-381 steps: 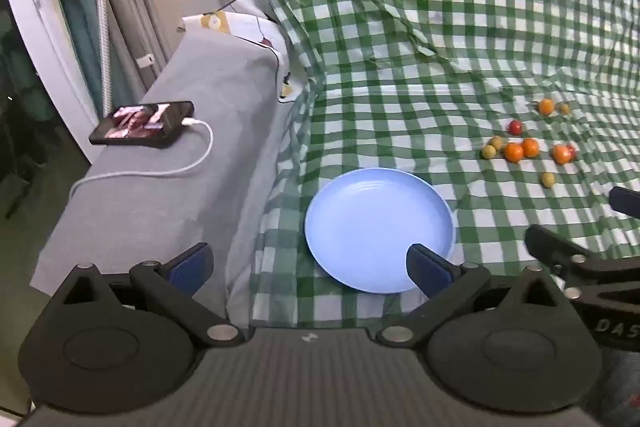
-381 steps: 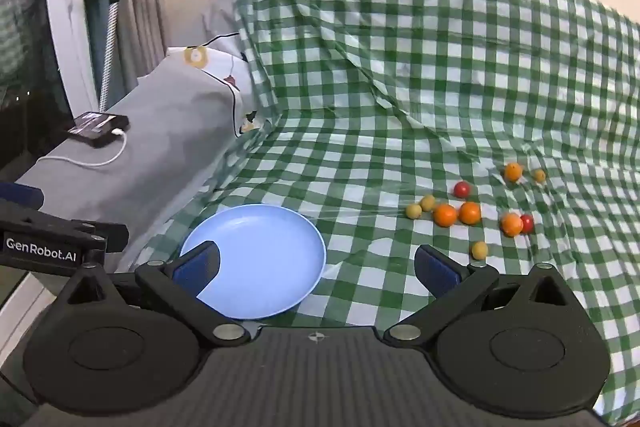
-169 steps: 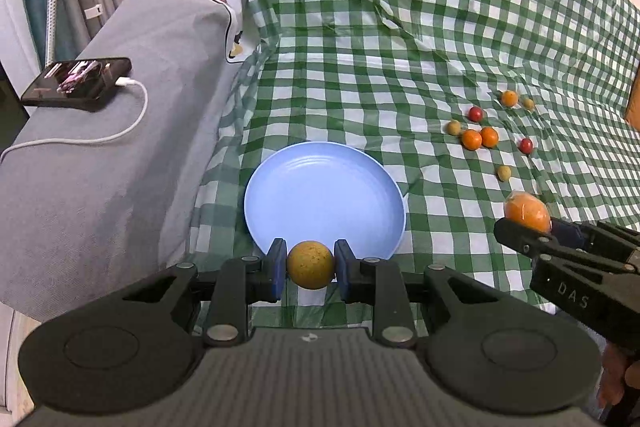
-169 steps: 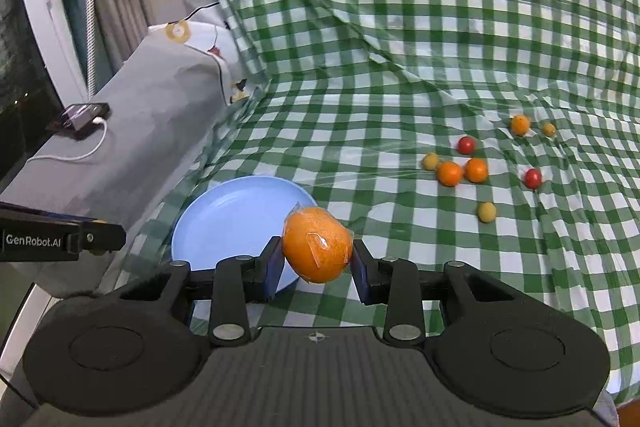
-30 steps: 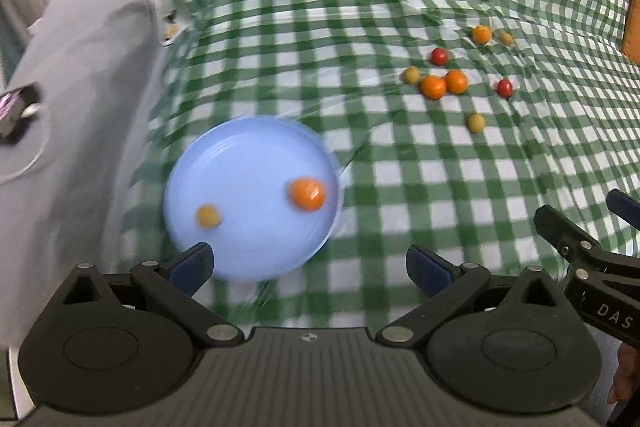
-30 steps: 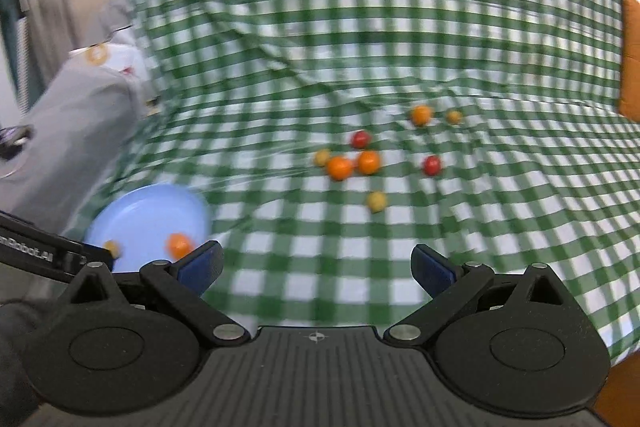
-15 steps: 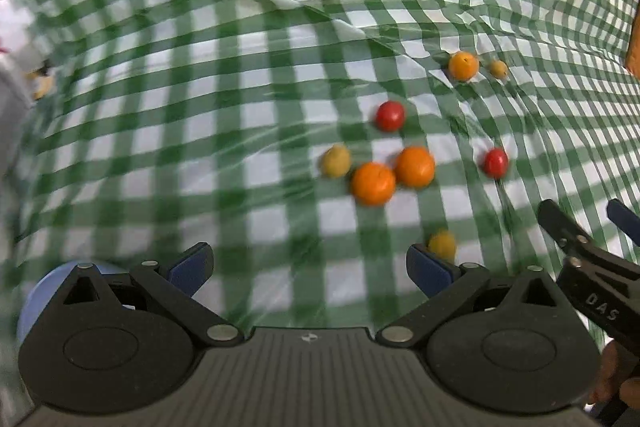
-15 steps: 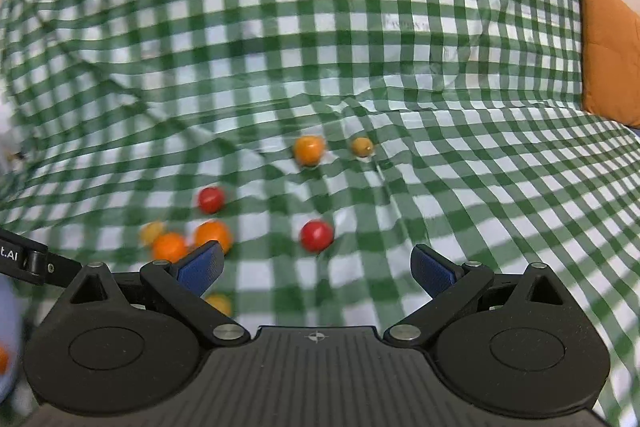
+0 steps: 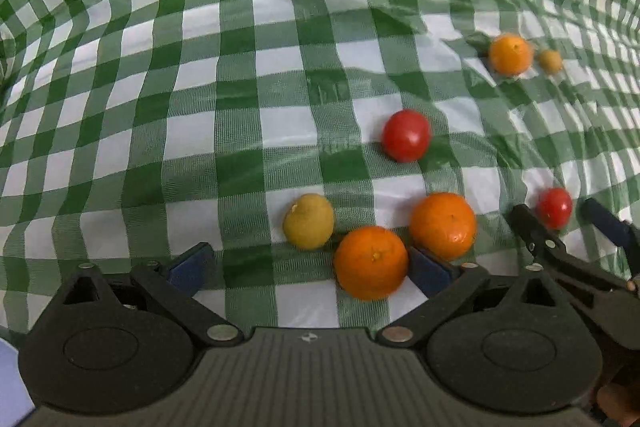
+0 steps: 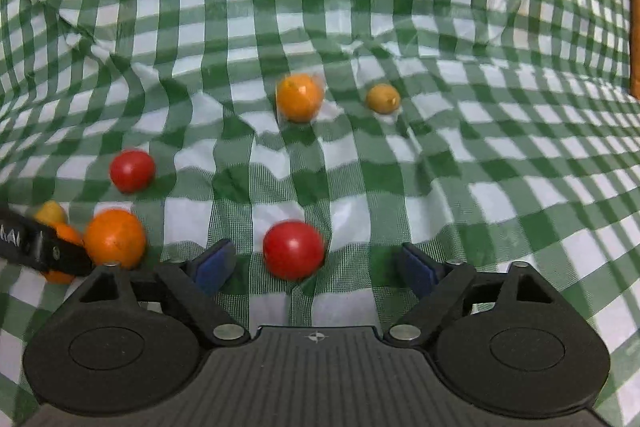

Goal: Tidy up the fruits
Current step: 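Grasp a tangerine with left tool while right tool grasps a red tomato, then carry both fruits over the blue plate and open both tools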

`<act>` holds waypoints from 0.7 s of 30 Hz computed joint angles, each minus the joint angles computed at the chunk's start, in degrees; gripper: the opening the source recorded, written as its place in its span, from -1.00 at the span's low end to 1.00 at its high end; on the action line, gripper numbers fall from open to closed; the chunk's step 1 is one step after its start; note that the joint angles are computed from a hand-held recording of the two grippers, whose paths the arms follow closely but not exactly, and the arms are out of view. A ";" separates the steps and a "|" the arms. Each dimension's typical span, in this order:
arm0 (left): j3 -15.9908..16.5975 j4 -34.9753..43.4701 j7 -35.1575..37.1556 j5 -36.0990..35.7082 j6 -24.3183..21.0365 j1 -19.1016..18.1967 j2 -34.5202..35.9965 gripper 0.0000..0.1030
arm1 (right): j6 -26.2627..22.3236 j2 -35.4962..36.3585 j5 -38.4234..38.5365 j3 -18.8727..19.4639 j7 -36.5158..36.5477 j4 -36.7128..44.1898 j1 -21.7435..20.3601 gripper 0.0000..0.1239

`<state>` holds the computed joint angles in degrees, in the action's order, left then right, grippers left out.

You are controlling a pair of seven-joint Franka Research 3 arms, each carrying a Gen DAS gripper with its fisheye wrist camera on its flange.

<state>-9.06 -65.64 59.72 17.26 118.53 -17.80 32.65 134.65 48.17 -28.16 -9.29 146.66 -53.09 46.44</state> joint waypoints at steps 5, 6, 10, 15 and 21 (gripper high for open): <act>-1.49 -3.32 1.47 -3.59 3.43 1.82 -2.38 -0.24 | 3.96 -2.48 -1.30 0.29 -0.71 -4.24 0.59 -0.49; -1.37 -3.96 1.21 -3.64 3.90 1.86 -2.87 -0.24 | 2.90 -2.14 -1.24 0.27 -1.10 -3.37 0.77 -0.49; -1.49 -9.50 1.79 -3.48 6.63 2.54 -7.18 -0.24 | 2.38 -4.40 -2.15 -0.89 3.23 -5.73 1.79 -0.50; -2.06 -19.15 1.59 -4.47 10.06 4.08 -15.43 -0.24 | 1.16 -10.11 -6.97 -1.48 9.72 -12.03 3.12 -0.50; -2.80 -30.14 2.37 -6.52 12.90 5.60 -26.62 -0.24 | 1.03 -18.89 -13.43 1.54 14.53 -20.79 4.03 -0.50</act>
